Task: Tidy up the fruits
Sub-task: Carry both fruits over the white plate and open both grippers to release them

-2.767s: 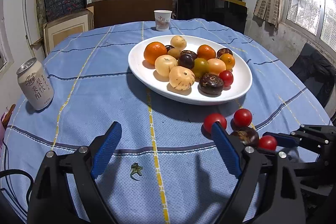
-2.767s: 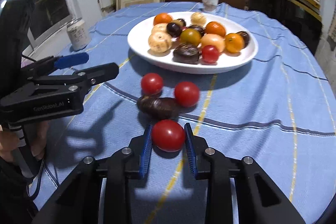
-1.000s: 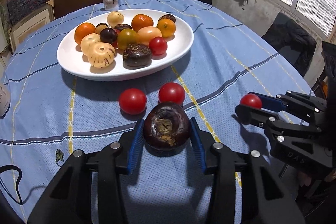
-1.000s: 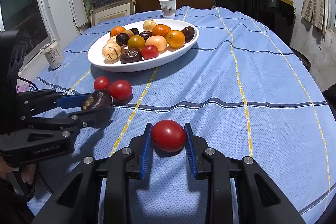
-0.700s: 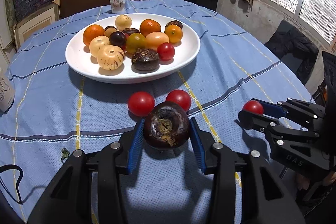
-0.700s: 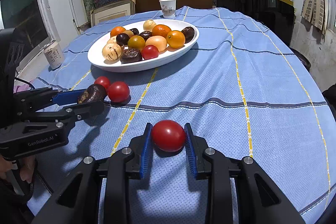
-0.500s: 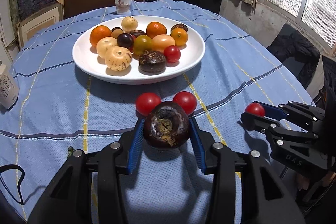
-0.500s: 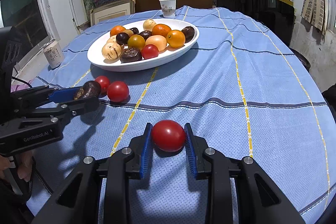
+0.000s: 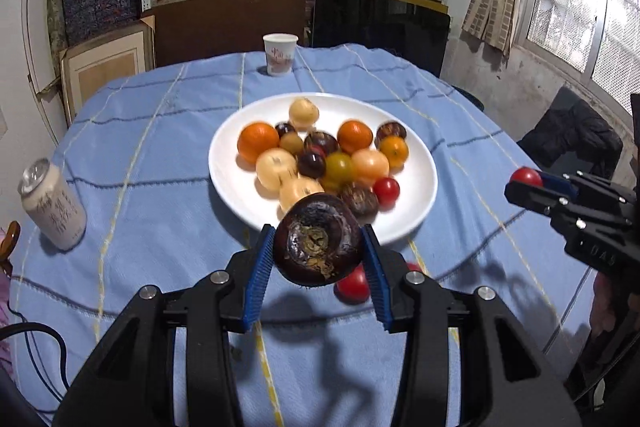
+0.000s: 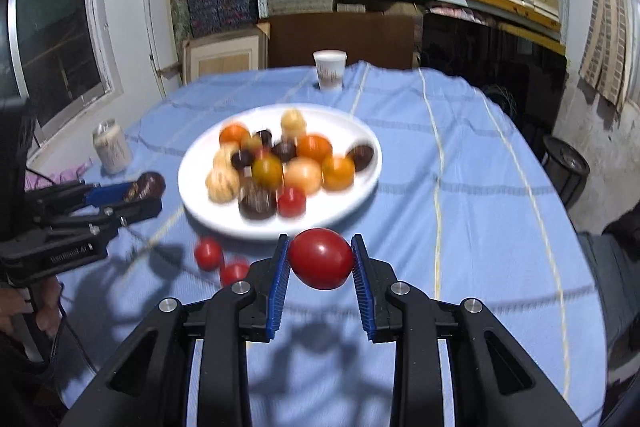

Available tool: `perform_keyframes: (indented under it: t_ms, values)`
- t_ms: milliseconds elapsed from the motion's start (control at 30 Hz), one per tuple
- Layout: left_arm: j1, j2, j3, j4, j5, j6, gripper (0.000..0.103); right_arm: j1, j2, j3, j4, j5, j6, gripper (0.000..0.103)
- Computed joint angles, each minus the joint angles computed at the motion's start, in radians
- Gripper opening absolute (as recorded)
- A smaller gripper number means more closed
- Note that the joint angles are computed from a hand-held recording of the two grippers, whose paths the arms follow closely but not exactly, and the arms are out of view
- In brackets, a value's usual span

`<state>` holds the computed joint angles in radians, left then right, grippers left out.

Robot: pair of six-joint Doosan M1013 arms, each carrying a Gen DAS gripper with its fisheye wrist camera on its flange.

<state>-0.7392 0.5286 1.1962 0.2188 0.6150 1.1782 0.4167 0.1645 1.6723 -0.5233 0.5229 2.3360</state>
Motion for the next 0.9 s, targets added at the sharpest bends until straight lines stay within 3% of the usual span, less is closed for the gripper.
perform_keyframes:
  t_ms: [533,567,600,633,700,900]
  values:
    - [0.043,0.217,-0.357,-0.096,0.223,0.103,0.044,-0.077,0.212,-0.285,0.311,0.016,-0.342,0.031]
    - [0.044,0.222,-0.365,-0.099,0.221,0.103,0.047,-0.083,0.224,-0.298,0.357,0.018,-0.384,0.031]
    - [0.045,0.225,-0.368,-0.096,0.218,0.1,0.058,-0.086,0.232,-0.309,0.388,0.023,-0.413,0.033]
    - [0.044,0.224,-0.363,-0.084,0.206,0.087,0.065,-0.089,0.239,-0.315,0.41,0.02,-0.43,0.041]
    - [0.042,0.215,-0.345,-0.058,0.179,0.064,0.066,-0.085,0.237,-0.308,0.38,0.0,-0.392,0.05]
    - [0.031,0.165,-0.258,-0.033,0.142,0.075,0.066,-0.073,0.189,-0.24,0.337,-0.03,-0.367,0.05]
